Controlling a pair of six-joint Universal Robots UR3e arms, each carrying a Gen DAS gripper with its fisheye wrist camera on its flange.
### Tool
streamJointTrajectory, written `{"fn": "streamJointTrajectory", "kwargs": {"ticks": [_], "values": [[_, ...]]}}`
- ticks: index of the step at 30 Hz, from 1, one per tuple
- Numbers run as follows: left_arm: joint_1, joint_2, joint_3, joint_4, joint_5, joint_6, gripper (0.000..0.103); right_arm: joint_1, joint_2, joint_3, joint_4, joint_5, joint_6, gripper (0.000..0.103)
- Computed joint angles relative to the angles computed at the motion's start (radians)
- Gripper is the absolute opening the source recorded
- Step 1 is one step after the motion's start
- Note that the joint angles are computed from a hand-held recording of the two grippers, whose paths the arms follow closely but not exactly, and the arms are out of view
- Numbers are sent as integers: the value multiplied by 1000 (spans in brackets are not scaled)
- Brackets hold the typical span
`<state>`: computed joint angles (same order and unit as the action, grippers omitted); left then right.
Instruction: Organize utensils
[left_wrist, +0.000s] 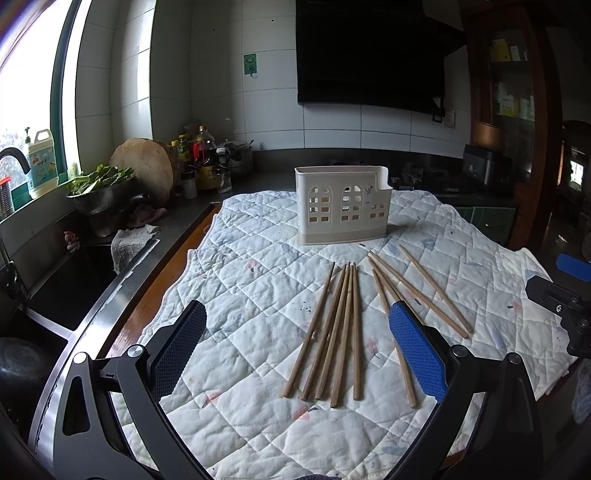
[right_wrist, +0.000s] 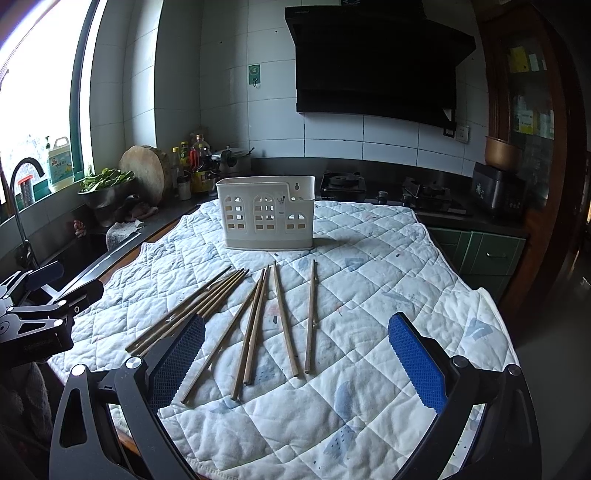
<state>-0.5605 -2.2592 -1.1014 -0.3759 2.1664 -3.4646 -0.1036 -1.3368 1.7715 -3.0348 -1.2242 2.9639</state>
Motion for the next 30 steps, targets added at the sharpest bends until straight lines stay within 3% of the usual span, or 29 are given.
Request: {"fn": "streamJointTrajectory", "kwargs": {"ticks": [30], "values": [[13,-16,52,-39,-15,18,98,4,13,-10,-2,-6,0,96]]}}
